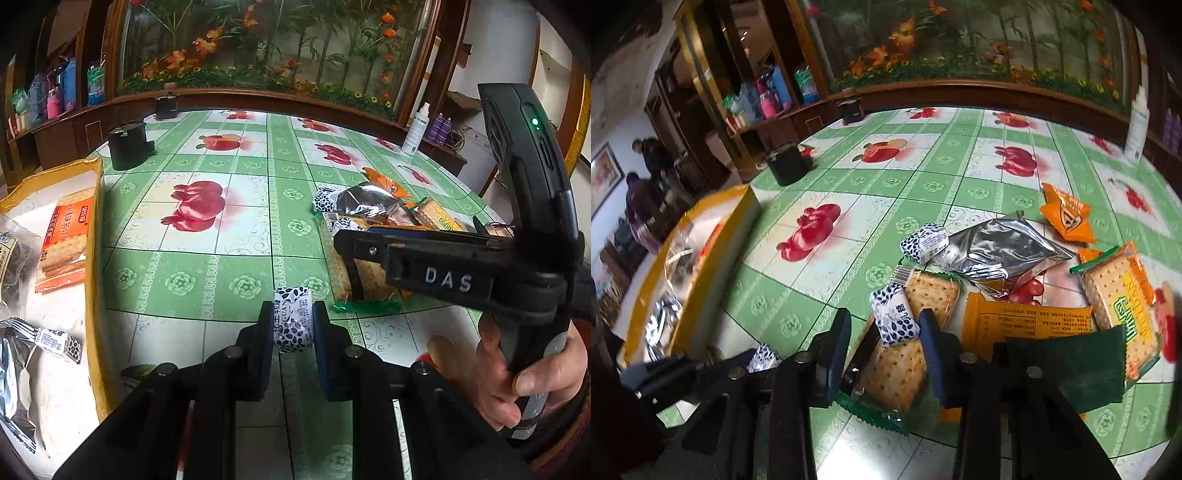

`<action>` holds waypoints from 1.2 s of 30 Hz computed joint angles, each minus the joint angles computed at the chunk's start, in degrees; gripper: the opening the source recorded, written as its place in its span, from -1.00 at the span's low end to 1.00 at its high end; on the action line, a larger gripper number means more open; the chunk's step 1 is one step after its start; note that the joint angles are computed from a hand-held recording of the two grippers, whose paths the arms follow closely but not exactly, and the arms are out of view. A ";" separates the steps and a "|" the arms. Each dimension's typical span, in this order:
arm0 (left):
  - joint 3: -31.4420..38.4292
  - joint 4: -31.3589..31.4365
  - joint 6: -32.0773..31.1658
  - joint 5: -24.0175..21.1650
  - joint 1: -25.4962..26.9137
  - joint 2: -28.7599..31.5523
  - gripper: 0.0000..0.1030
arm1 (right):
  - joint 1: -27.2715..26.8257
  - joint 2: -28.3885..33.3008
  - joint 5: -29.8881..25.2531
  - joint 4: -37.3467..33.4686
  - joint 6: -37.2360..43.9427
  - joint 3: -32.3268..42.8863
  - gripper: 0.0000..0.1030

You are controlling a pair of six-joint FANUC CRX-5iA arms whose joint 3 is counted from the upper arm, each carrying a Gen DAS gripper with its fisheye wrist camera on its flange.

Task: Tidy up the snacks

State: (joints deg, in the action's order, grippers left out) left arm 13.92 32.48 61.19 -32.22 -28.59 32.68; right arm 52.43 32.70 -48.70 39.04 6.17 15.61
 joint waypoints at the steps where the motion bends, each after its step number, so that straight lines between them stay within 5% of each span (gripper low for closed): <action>1: 0.01 -0.10 0.12 -0.08 0.01 -0.01 -0.63 | 0.05 0.35 -0.67 -0.25 0.60 0.65 -0.27; 9: 0.71 -0.78 1.14 -0.74 0.11 0.38 -0.63 | -0.19 0.90 -1.87 1.18 0.16 1.03 -0.27; 12: 0.55 -0.69 1.33 -0.49 0.10 0.31 -0.63 | 0.21 1.20 -2.81 0.57 1.30 1.79 -0.57; 15: 0.66 -0.63 1.84 -0.38 0.18 0.47 -0.63 | 0.61 1.27 -3.82 1.24 -0.49 1.92 -0.57; 25: -0.46 0.22 1.62 1.40 0.18 -0.14 -0.63 | 1.43 -3.21 5.10 9.74 -14.81 -5.80 -0.56; 36: -2.37 1.79 0.66 4.05 -0.01 -1.30 -0.63 | 2.49 -3.50 4.79 14.30 -18.68 -6.57 -0.56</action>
